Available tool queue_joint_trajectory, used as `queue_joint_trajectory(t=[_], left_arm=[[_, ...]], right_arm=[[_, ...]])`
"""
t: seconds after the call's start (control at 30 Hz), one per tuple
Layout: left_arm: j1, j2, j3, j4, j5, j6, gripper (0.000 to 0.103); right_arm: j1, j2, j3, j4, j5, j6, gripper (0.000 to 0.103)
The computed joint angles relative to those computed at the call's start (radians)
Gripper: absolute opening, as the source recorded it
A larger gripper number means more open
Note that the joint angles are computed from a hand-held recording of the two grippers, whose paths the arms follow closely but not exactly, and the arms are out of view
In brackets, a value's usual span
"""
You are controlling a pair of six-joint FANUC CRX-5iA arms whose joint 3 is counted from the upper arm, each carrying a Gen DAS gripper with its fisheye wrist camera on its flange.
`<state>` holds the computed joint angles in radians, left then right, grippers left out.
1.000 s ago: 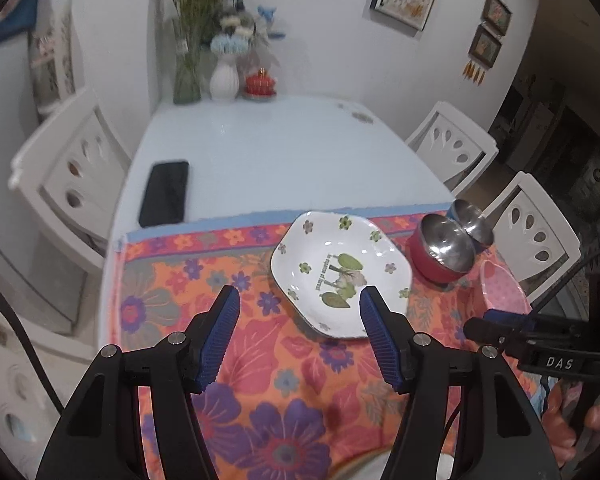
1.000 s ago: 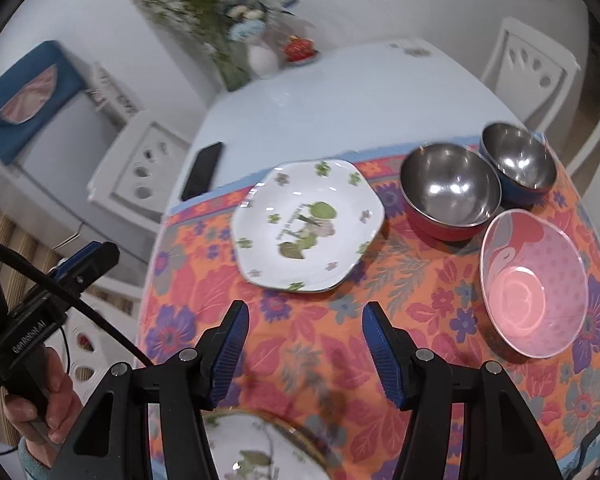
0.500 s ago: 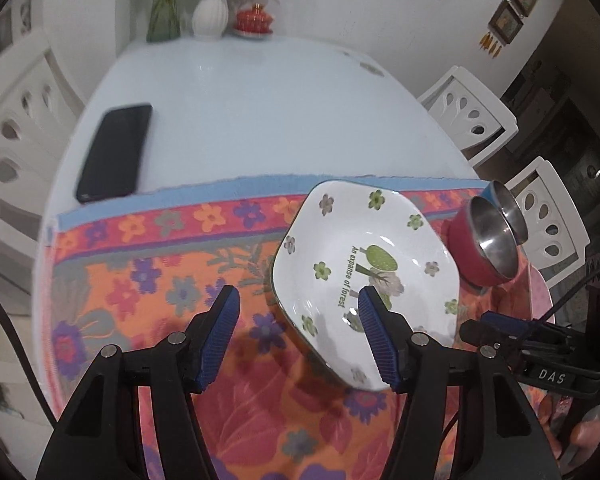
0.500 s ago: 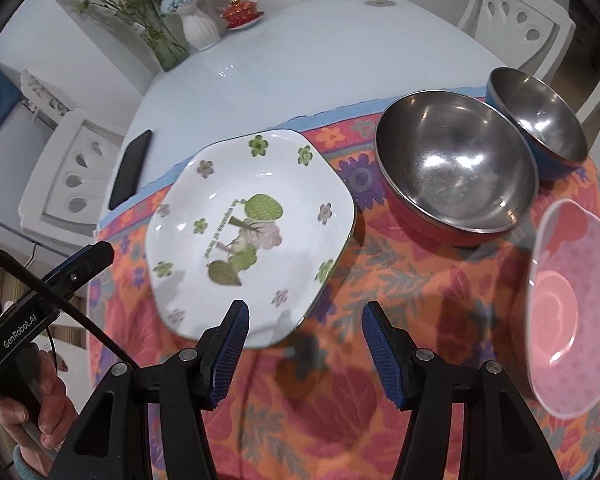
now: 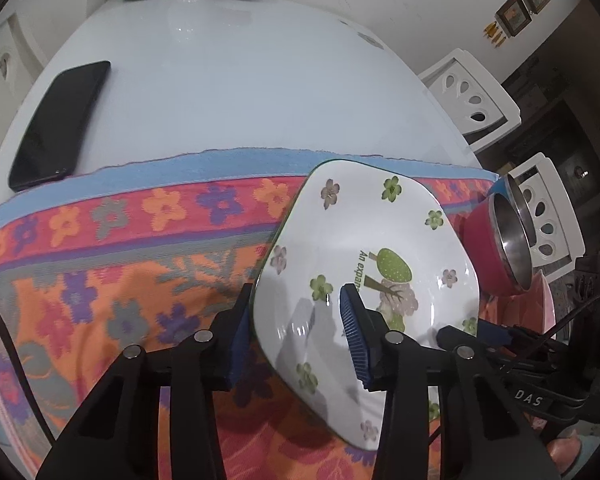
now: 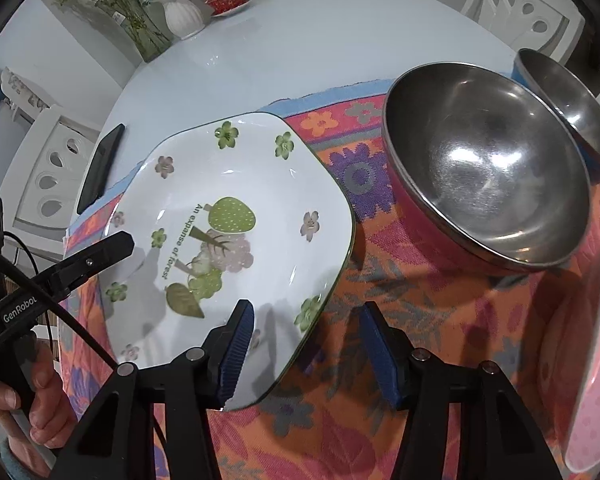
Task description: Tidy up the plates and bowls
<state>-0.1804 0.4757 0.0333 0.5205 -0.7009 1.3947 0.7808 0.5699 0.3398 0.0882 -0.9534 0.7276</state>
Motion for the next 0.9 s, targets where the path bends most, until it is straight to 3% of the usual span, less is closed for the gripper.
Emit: queue_joint_trajectory(t=[0.2, 0.37, 0.6, 0.77, 0.9], left_arm=[[0.006, 0.028, -0.021, 0.114, 0.018, -0.075, 0.038], [0.008, 0.039, -0.019, 0.147, 0.021, -0.112, 0.038], [-0.006, 0.013, -0.038, 0.098, 0.063, -0.116, 0.038], [-0.009, -0.052, -0.124, 0.168, 0.109, -0.196, 0.038], [-0.014, -0.088, -0.137, 0.098, 0.102, -0.161, 0.038]], right_arm=[[0.001, 0.011, -0.016, 0.043, 0.058, -0.011, 0.044], [0.006, 0.030, -0.005, 0.073, 0.075, 0.012, 0.042], [0.013, 0.032, -0.014, 0.089, 0.099, 0.082, 0.041], [0.016, -0.006, -0.045, 0.027, 0.123, 0.177, 0.041], [0.029, -0.049, -0.086, -0.001, 0.152, 0.213, 0.041]])
